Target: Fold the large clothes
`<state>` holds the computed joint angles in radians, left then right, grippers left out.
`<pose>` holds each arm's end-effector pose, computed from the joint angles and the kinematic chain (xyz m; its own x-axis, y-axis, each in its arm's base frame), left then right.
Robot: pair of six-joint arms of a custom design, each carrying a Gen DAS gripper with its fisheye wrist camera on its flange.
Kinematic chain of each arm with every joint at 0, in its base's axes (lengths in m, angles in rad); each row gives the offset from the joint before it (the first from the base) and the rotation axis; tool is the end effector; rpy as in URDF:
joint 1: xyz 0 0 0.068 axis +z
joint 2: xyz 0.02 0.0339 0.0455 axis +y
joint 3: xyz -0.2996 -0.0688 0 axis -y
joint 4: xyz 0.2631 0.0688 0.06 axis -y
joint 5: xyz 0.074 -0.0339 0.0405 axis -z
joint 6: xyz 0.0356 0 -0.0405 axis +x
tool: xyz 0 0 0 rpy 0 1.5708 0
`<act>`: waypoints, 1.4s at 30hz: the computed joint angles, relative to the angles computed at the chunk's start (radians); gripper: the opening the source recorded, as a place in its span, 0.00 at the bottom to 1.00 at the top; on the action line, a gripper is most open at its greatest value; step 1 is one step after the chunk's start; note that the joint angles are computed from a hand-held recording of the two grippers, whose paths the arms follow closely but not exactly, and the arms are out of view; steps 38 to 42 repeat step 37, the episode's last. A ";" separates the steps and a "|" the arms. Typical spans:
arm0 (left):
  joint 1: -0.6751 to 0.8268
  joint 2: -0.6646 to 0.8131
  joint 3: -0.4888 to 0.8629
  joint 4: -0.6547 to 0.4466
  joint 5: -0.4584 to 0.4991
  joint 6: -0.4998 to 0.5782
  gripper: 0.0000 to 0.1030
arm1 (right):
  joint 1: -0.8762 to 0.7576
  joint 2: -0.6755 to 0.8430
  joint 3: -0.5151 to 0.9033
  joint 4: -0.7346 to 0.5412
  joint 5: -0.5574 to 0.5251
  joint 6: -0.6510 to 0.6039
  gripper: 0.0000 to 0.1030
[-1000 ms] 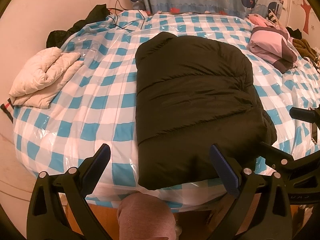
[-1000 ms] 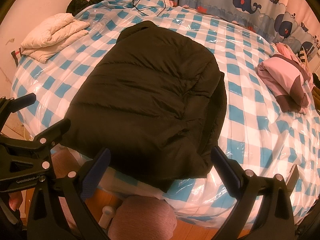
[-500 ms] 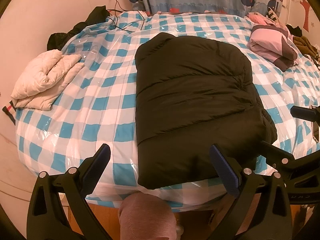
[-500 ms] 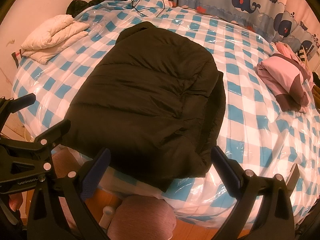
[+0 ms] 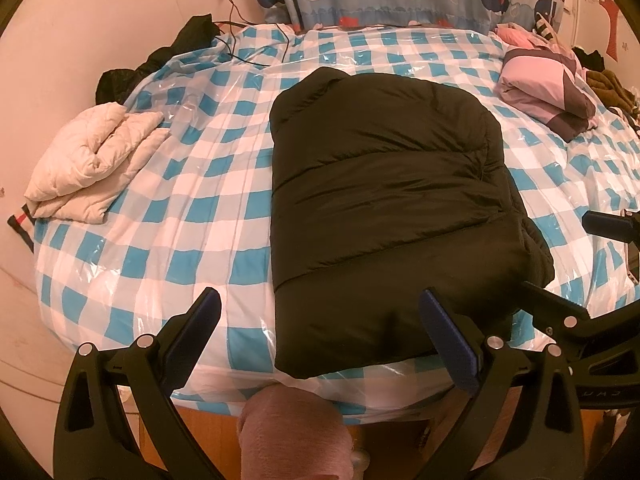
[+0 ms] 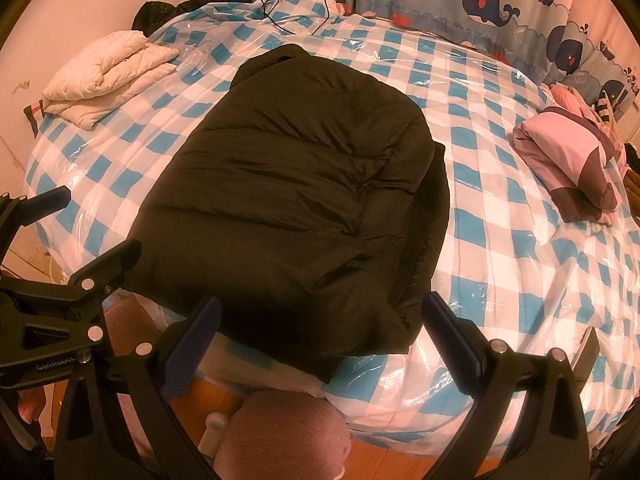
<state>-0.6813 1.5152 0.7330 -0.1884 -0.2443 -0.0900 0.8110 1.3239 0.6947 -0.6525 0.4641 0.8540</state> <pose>0.2335 -0.1782 0.1802 -0.6838 0.4422 -0.5805 0.4453 0.8830 0.1480 0.1665 0.1521 0.1962 -0.8562 0.0776 -0.5108 0.1296 0.9893 -0.0669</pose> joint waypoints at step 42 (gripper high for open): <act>0.177 0.031 0.017 -0.005 0.150 0.051 0.92 | -0.014 -0.056 -0.002 -0.021 0.009 -0.014 0.93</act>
